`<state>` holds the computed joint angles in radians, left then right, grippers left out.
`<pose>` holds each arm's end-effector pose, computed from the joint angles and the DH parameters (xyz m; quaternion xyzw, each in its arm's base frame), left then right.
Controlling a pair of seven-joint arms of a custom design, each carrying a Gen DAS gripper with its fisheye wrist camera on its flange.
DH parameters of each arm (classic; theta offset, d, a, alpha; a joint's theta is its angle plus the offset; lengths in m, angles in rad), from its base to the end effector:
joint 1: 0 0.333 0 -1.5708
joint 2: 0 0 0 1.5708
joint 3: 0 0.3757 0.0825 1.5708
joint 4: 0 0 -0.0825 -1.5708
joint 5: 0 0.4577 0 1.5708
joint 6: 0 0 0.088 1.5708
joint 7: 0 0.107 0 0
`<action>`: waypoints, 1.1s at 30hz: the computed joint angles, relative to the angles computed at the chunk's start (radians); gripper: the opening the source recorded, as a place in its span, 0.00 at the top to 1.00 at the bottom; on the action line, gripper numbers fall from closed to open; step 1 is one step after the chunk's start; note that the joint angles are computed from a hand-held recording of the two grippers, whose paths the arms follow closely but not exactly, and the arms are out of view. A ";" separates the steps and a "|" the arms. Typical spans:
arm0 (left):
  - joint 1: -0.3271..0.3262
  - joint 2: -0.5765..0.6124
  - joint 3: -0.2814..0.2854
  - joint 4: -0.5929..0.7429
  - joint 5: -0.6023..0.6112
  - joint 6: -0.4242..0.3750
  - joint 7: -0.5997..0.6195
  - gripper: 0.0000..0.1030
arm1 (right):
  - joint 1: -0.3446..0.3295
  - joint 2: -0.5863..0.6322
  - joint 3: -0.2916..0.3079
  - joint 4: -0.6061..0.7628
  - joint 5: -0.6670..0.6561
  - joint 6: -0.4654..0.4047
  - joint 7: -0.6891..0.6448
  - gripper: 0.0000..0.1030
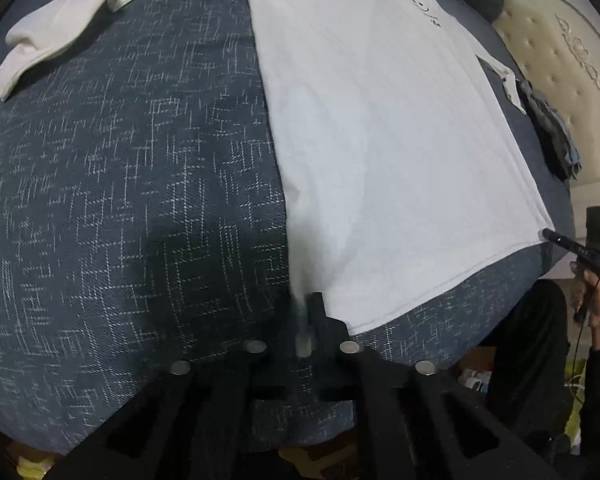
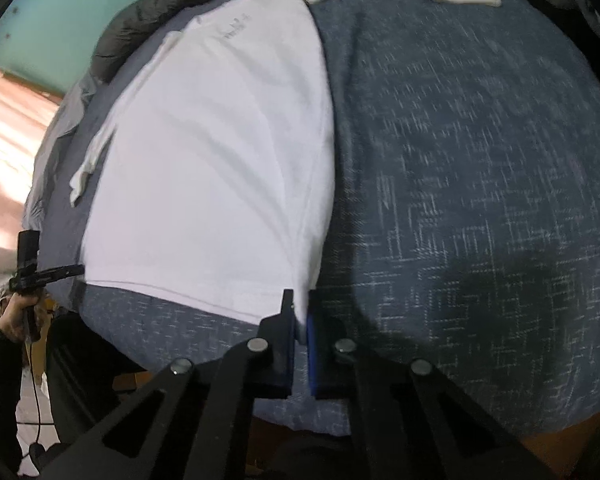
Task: Fold clothes
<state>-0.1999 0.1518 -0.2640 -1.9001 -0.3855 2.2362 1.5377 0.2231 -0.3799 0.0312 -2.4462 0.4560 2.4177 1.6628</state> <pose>0.6142 -0.3116 0.4700 0.6152 -0.7621 0.1705 0.1084 0.4821 0.1284 0.4976 -0.6405 0.7288 0.0418 0.2385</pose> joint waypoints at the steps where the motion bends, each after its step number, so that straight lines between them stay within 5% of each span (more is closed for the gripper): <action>1: 0.000 -0.007 -0.001 -0.003 0.000 0.004 0.008 0.95 | 0.001 -0.013 0.000 -0.003 -0.001 0.009 -0.007 0.96; 14: -0.004 -0.156 0.045 -0.051 -0.021 -0.032 0.108 0.97 | -0.010 -0.122 0.023 -0.032 -0.053 -0.002 -0.013 0.97; 33: 0.013 -0.103 0.049 -0.066 -0.024 -0.089 0.122 0.97 | -0.007 -0.050 0.033 -0.044 -0.144 -0.027 0.046 0.97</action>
